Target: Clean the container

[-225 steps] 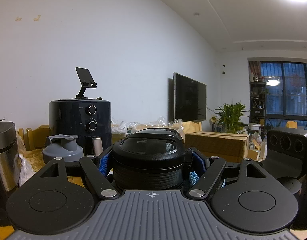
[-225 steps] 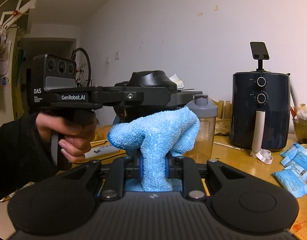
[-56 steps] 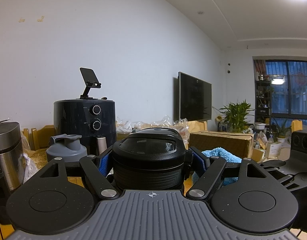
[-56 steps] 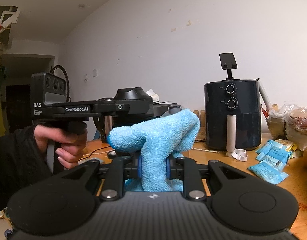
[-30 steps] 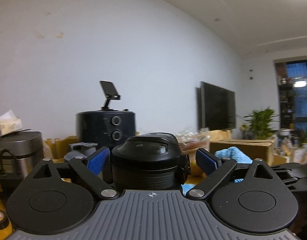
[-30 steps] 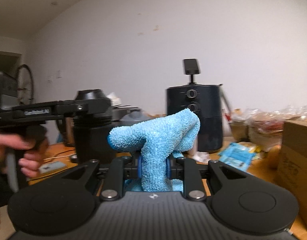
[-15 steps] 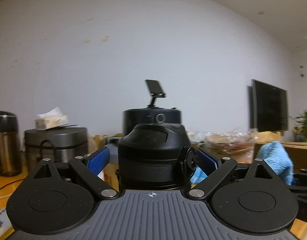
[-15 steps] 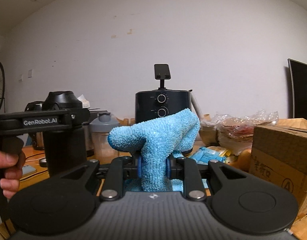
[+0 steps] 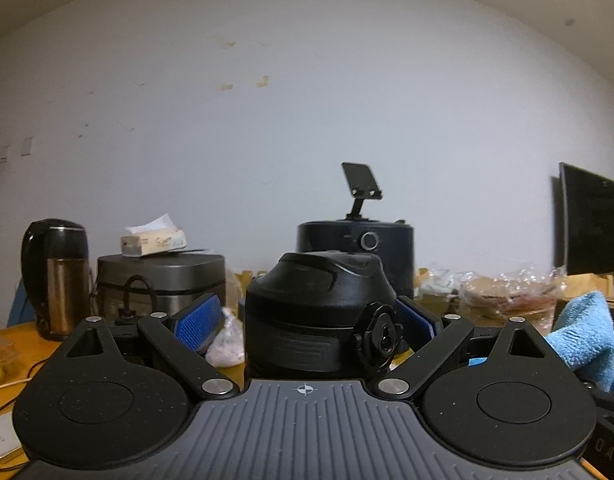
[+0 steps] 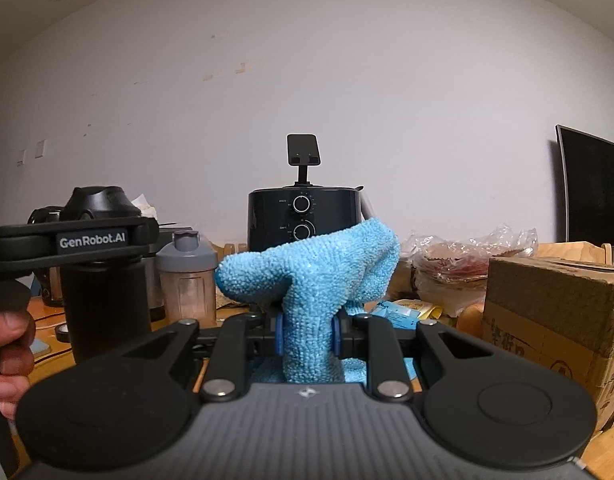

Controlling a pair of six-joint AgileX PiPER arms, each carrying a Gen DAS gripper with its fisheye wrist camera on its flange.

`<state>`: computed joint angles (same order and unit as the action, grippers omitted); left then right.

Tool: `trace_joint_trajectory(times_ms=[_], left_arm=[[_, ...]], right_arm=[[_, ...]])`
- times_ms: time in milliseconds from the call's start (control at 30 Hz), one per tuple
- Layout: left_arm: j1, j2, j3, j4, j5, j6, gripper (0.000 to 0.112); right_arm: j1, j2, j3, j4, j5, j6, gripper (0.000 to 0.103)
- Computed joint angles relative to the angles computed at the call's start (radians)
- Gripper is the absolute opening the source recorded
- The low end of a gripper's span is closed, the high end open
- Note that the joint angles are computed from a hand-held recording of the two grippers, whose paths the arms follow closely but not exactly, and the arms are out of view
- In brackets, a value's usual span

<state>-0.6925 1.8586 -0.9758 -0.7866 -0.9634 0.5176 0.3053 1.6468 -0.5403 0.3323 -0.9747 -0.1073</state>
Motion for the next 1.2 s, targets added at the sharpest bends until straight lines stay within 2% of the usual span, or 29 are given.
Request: trace_joint_trajectory(times_ms=[100, 267, 333, 500, 833, 1200], left_arm=[[-0.014, 0.005, -0.022, -0.063, -0.001, 0.038, 0.094], [-0.027, 0.009, -0.032, -0.091, -0.002, 0.06, 0.092], [-0.034, 0.012, -0.039, -0.109, -0.003, 0.072, 0.082], [-0.045, 0.017, -0.046, -0.12, -0.005, 0.083, 0.069], [-0.037, 0.0, -0.034, -0.096, 0.028, 0.085, 0.068], [0.019, -0.034, 0.016, 0.059, 0.092, -0.017, 0.068]], right_arm=[[0.001, 0.002, -0.003, -0.001, 0.001, 0.002, 0.02], [0.0, 0.004, -0.002, -0.004, 0.001, 0.005, 0.02], [0.001, 0.004, 0.0, -0.001, -0.001, 0.004, 0.02], [0.0, 0.004, -0.001, -0.004, 0.002, 0.005, 0.02], [-0.014, -0.002, 0.008, -0.042, 0.001, 0.034, 0.02], [-0.035, -0.012, 0.014, -0.107, 0.019, 0.072, 0.02]])
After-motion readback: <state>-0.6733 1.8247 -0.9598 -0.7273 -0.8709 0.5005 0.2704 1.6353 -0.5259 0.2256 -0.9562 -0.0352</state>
